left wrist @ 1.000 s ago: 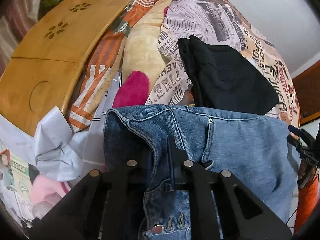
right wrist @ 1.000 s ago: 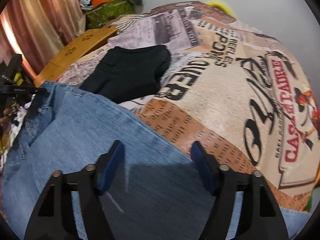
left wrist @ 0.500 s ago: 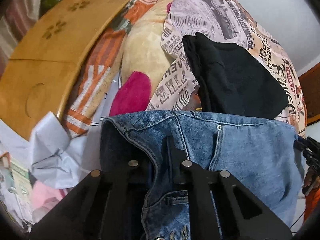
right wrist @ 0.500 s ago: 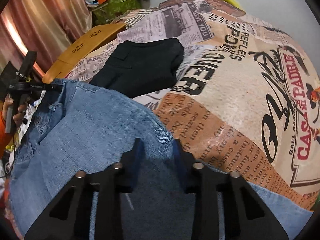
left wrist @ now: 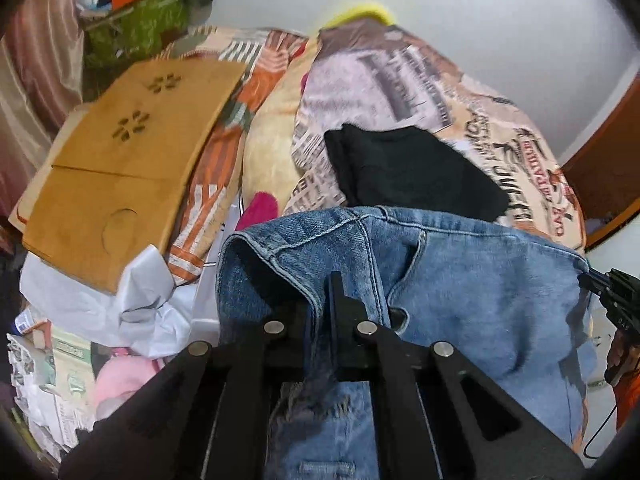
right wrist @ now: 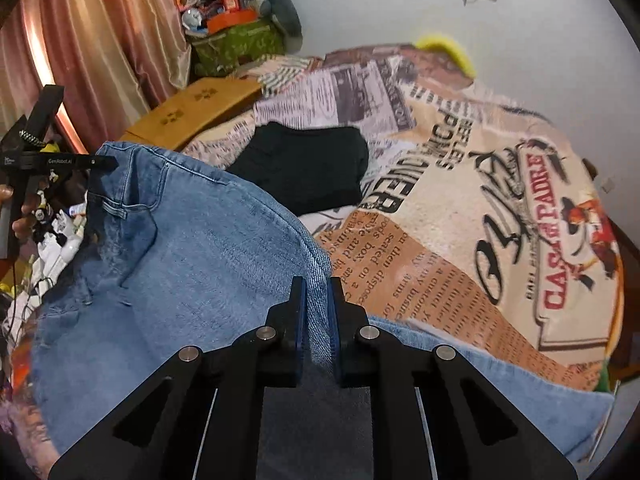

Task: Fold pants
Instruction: 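Grasp the jeans waistband with the left gripper while the right gripper grasps the leg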

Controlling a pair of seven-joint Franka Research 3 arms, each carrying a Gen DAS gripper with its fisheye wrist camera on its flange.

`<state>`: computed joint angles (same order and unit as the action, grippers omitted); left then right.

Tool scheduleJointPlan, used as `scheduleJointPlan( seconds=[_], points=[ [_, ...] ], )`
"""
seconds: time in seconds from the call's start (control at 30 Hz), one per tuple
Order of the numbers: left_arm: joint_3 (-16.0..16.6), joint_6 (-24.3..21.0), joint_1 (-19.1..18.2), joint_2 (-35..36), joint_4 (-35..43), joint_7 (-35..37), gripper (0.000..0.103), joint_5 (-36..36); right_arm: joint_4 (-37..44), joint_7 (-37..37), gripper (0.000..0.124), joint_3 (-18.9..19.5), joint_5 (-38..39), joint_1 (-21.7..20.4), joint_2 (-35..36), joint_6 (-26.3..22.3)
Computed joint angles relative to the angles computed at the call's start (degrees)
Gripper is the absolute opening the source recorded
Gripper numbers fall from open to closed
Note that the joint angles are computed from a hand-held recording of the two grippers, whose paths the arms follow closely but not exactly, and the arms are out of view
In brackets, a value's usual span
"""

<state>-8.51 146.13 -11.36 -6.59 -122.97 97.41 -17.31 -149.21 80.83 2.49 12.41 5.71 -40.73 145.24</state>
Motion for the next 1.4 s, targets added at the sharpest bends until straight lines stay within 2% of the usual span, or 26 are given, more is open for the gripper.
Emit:
scheduleJointPlan(
  seconds=[0.2, 0.27, 0.37, 0.47, 0.57, 0.63, 0.7, 0.8, 0.97, 1.1, 1.27, 1.3, 1.33, 1.4],
  points=[
    [1.5, 4.9, -1.3, -10.1, -7.9, 0.6, 0.006, 0.0, -2.7, 3.1, 0.009, 2.3, -0.5, 0.4, -9.4, -3.4],
    [3.2, 6.3, -2.8, -13.4, -10.5, 1.9, 0.006, -0.6, -3.5, 4.4, 0.009, 3.2, -0.8, 0.8, -12.1, -4.9],
    [5.5, 4.9, -4.8, -16.7, -12.5, 3.2, 0.006, -1.4, -4.8, 6.2, 0.009, 4.5, -0.7, 2.0, -16.0, -6.7],
    [6.5, 2.0, -5.2, -16.6, -12.1, 2.5, 0.006, -1.6, -6.0, 8.1, 0.009, 6.2, -1.4, 2.7, -18.0, -7.5],
    [7.3, -1.8, -5.6, -13.3, -9.6, 2.5, 0.014, -4.0, -7.0, 9.8, 0.009, 6.3, -1.6, 2.8, -18.3, -6.4],
    [6.5, -1.8, -5.0, -11.0, -8.4, 2.7, 0.028, -4.7, -7.4, 10.7, 0.009, 5.9, -1.6, 2.8, -18.1, -5.6],
    [5.5, -2.1, -4.2, -7.8, -6.3, 2.4, 0.036, -5.2, -7.5, 10.9, 0.009, 5.4, -1.6, 2.8, -17.5, -4.6],
    [4.6, -3.0, -3.0, -2.7, -2.1, 3.1, 0.037, -7.9, -7.4, 10.2, 0.009, 4.6, -2.0, 3.0, -16.5, -3.7],
    [1.9, -5.4, 0.7, 6.6, 6.1, 1.3, 0.037, -10.1, -8.1, 8.7, 0.009, 3.0, -1.2, 3.7, -16.3, -2.6],
    [-0.6, -6.6, 3.4, 12.8, 11.5, -1.7, 0.037, -8.2, -8.4, 7.1, 0.009, 1.9, 0.1, 4.2, -15.8, -1.6],
    [-3.4, -4.1, 5.7, 16.7, 13.5, -1.7, 0.037, -8.9, -8.8, 5.5, 0.009, 1.0, 1.7, 4.7, -15.3, -0.8],
    [-3.7, -3.3, 5.8, 17.1, 13.5, -2.0, 0.030, -8.3, -8.8, 5.1, 0.009, 0.8, 2.1, 4.9, -15.3, -0.9],
    [-3.8, -2.6, 5.7, 17.2, 13.5, -2.8, 0.018, -7.1, -8.9, 4.9, 0.009, 0.8, 2.4, 4.9, -15.2, -0.8],
    [-4.1, -0.8, 5.8, 16.8, 12.6, -3.6, 0.012, -5.3, -9.0, 4.5, 0.009, 0.9, 2.7, 5.0, -15.1, -0.9]
  ],
)
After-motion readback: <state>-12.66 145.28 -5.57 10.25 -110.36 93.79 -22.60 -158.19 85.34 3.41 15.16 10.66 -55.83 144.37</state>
